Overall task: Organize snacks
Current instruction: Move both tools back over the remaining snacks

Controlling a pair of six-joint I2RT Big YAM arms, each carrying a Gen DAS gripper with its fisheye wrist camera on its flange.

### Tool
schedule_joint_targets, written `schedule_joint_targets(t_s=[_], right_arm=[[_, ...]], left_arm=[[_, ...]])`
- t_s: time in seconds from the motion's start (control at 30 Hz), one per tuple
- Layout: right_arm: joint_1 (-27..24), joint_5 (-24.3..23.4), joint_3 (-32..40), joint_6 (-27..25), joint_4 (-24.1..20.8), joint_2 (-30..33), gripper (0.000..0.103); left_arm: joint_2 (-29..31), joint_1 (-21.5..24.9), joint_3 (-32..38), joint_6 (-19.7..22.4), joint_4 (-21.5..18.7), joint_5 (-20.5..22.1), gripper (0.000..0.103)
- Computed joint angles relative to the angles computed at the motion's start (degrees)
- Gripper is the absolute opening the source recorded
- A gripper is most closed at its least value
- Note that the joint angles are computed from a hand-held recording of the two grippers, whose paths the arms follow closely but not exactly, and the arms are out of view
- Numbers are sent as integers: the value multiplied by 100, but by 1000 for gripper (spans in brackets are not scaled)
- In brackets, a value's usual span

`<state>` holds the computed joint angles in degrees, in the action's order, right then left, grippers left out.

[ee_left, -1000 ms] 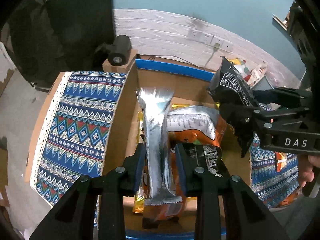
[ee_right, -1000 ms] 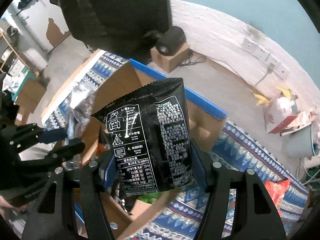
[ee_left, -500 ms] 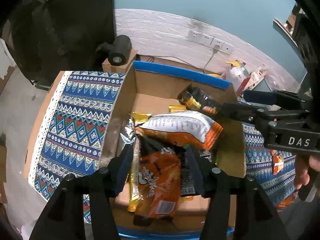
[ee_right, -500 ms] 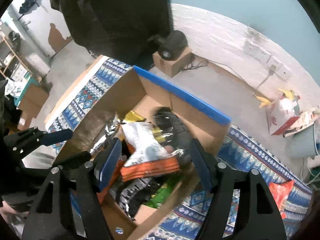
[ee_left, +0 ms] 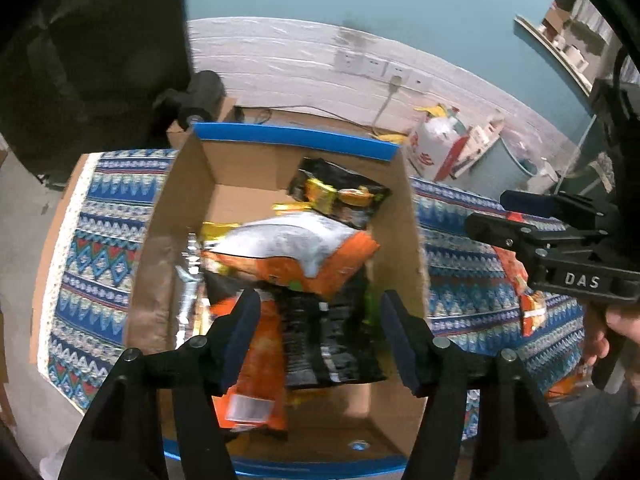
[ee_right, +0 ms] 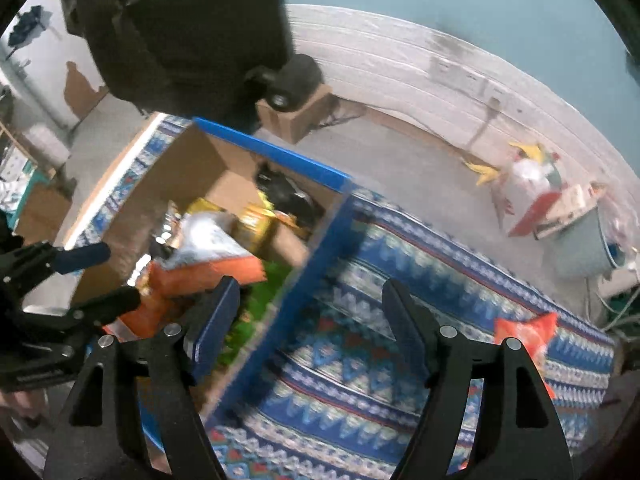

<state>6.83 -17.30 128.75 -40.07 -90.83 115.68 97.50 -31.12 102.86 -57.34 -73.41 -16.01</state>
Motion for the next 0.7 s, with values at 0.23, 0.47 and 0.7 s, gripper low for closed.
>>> schedule_joint_targets(t_s=[0.23, 0.47, 0.7], right_arm=[[-515, 311, 293, -92, 51, 253, 75], [-981, 510, 752, -173, 10, 576, 75], [-1390, 801, 1763, -121, -25, 1227, 75]], left_arm=[[629, -106, 783, 153, -245, 135, 64], [1415, -191, 1930, 376, -662, 181, 67], [2406, -272, 3374, 688, -1221, 263, 69]])
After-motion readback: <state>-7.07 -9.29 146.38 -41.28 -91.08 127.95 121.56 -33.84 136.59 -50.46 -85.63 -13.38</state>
